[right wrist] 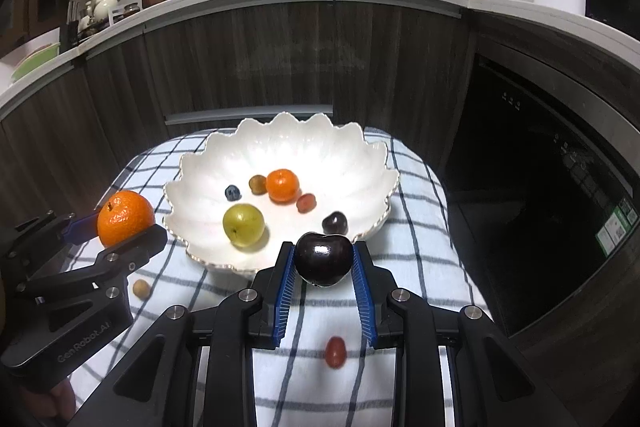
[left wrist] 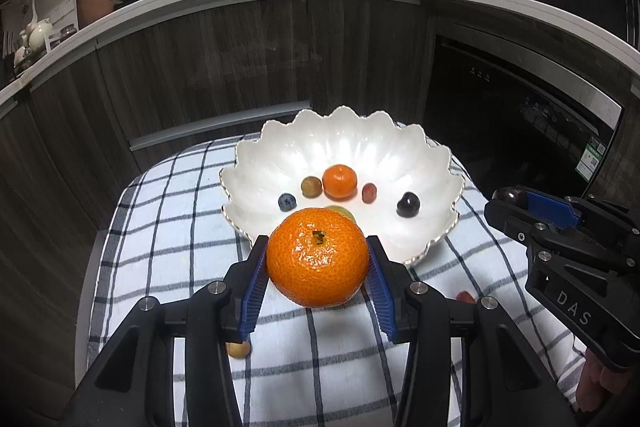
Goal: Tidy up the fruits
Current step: 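Lift and carry the mandarin with the left tool while the right tool carries the cherry over the bowl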
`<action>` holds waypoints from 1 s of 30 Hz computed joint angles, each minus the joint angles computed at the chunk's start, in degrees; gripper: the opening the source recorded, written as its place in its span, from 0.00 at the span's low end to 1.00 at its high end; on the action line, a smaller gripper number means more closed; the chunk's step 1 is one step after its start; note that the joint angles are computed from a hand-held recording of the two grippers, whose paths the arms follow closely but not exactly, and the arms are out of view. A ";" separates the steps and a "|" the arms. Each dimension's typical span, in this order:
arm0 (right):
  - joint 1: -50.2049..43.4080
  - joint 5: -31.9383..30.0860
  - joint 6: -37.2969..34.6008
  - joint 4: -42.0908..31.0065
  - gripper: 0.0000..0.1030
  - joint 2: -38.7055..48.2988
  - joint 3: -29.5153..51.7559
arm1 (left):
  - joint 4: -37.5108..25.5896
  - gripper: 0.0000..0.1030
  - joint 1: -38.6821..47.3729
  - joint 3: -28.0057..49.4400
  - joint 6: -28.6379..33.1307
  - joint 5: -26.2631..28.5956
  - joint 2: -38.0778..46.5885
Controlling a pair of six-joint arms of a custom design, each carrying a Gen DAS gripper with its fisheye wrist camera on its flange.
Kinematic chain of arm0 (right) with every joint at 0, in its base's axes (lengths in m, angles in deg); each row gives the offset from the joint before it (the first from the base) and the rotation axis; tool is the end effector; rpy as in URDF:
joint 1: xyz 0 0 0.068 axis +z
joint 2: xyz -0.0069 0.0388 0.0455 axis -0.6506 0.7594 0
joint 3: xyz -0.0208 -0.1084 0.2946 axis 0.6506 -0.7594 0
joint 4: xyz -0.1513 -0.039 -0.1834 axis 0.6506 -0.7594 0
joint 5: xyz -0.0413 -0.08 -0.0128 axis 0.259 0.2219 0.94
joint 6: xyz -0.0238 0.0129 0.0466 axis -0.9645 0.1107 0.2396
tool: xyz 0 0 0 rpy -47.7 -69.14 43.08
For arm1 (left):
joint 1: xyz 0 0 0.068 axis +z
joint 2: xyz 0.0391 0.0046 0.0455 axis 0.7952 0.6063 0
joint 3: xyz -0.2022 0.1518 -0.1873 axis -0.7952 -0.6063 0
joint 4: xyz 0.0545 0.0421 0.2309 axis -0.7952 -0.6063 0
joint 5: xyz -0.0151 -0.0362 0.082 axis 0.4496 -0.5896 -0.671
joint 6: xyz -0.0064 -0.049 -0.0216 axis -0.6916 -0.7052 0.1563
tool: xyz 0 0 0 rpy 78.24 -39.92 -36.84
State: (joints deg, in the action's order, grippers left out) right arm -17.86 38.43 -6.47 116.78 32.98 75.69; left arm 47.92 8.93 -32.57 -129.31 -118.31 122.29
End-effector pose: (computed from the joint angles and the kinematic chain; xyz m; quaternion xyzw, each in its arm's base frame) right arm 0.1943 0.0861 0.1068 -0.2433 0.8734 0.1180 0.4050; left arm 0.1186 -0.0815 0.1237 -0.1100 0.9023 0.0599 0.4125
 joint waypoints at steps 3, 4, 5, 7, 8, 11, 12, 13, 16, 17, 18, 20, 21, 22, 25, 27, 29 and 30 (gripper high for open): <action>-0.15 -0.26 -0.27 -1.76 0.29 -0.94 1.34 | -0.62 0.45 1.09 0.79 1.17 0.07 -0.82; -0.20 -0.34 -0.34 -2.16 0.29 -1.18 1.68 | -0.71 0.45 1.42 0.88 1.48 0.13 -1.07; -0.23 -0.42 -0.45 -2.92 0.29 -1.55 2.24 | -0.74 0.45 1.97 1.04 1.97 0.31 -1.34; -0.27 -0.58 -0.58 -3.78 0.29 -1.89 3.00 | -0.58 0.45 3.26 1.29 3.09 0.76 -1.82; -0.30 -0.62 -0.69 -4.41 0.29 -2.17 3.58 | -0.34 0.45 3.86 1.44 3.72 1.00 -1.91; -0.62 -0.96 -0.97 -5.64 0.29 -2.54 4.79 | 0.29 0.45 5.63 1.91 5.28 1.62 -2.04; -0.73 -1.15 -1.00 -6.36 0.29 -2.54 5.45 | 0.50 0.45 6.33 2.09 5.78 1.84 -2.05; -0.85 -1.32 -0.95 -7.03 0.29 -2.51 6.04 | 0.84 0.45 7.08 2.23 6.34 2.12 -2.02; -1.05 -1.58 -0.80 -8.70 0.29 -2.21 7.73 | 2.22 0.45 9.11 2.51 7.88 3.01 -1.41; -1.10 -1.60 -0.86 -8.94 0.29 -2.08 8.13 | 2.54 0.45 9.75 2.64 8.26 3.26 -1.25; -1.12 -1.58 -0.85 -9.23 0.29 -1.90 8.68 | 2.98 0.45 10.71 2.84 8.88 3.78 -1.12; -1.21 -1.63 -0.77 -10.24 0.29 -1.73 9.74 | 3.34 0.45 11.65 3.16 9.34 4.13 -0.77; -1.31 -1.70 -0.79 -10.92 0.29 -1.62 10.41 | 3.75 0.45 12.46 3.36 9.78 4.50 -0.52; -1.26 -1.59 -0.75 -11.48 0.29 -1.50 11.08 | 4.00 0.45 12.96 3.42 10.09 4.74 -0.42; -1.37 -1.63 -0.80 -12.70 0.29 -1.04 12.73 | 4.71 0.45 14.88 4.03 11.12 5.59 0.32; -1.39 -1.63 -0.90 -13.46 0.29 -0.60 13.81 | 5.29 0.45 15.87 4.38 11.70 6.01 0.91; -1.48 -1.64 -0.93 -14.27 0.29 -0.08 15.02 | 6.13 0.45 16.82 4.67 12.25 6.30 1.84; -1.54 -1.68 -1.04 -14.88 0.29 0.31 15.83 | 6.71 0.45 17.47 4.76 12.59 6.65 2.32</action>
